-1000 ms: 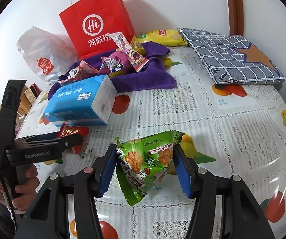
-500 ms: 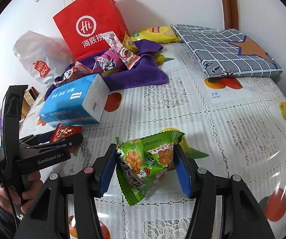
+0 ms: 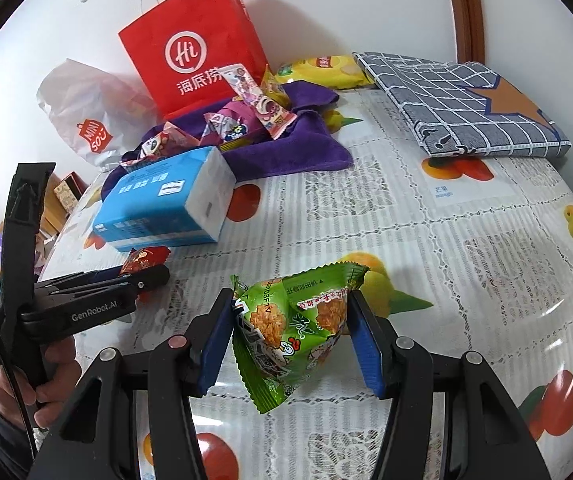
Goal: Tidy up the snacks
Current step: 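Carry the green bag and red packet over the purple towel with both grippers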
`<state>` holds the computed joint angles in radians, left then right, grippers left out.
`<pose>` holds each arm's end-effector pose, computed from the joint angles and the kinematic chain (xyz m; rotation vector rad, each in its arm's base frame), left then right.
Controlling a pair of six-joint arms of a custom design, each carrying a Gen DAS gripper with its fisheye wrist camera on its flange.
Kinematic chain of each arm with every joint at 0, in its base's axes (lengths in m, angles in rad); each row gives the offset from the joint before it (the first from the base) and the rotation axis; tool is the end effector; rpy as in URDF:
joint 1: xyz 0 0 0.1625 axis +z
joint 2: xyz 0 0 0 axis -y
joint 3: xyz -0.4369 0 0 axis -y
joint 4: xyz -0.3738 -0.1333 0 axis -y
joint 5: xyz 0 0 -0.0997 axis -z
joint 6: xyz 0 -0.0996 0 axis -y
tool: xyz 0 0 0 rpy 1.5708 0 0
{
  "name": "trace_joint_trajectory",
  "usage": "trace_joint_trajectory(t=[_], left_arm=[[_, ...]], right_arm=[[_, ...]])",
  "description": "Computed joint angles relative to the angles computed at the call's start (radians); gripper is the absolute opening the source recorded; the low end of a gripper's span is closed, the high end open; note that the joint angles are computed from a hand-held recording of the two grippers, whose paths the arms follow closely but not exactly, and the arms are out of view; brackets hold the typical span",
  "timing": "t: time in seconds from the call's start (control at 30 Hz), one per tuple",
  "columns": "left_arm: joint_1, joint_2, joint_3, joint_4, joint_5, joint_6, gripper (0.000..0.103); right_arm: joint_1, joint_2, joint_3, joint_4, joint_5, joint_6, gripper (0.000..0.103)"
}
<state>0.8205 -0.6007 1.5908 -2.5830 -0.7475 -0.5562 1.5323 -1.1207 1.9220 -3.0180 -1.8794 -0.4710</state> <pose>-0.3036 -0.6283 0.0314 0.2227 2.4084 -0.6630 0.0804 -0.5904 0.2716 0.4243 -2.5601 0.7377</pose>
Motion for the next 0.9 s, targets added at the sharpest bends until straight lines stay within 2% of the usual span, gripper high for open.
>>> trace_joint_trajectory(t=[0.4, 0.9], left_arm=[[-0.030, -0.088, 0.102, -0.052, -0.016, -0.026, 0.044], [-0.076, -0.183, 0.186, -0.062, 0.016, -0.057, 0.044]], right_arm=[[0.053, -0.014, 0.028, -0.028, -0.007, -0.024, 0.056], [0.134, -0.020, 0.036, -0.049, -0.051, -0.012, 0.056]])
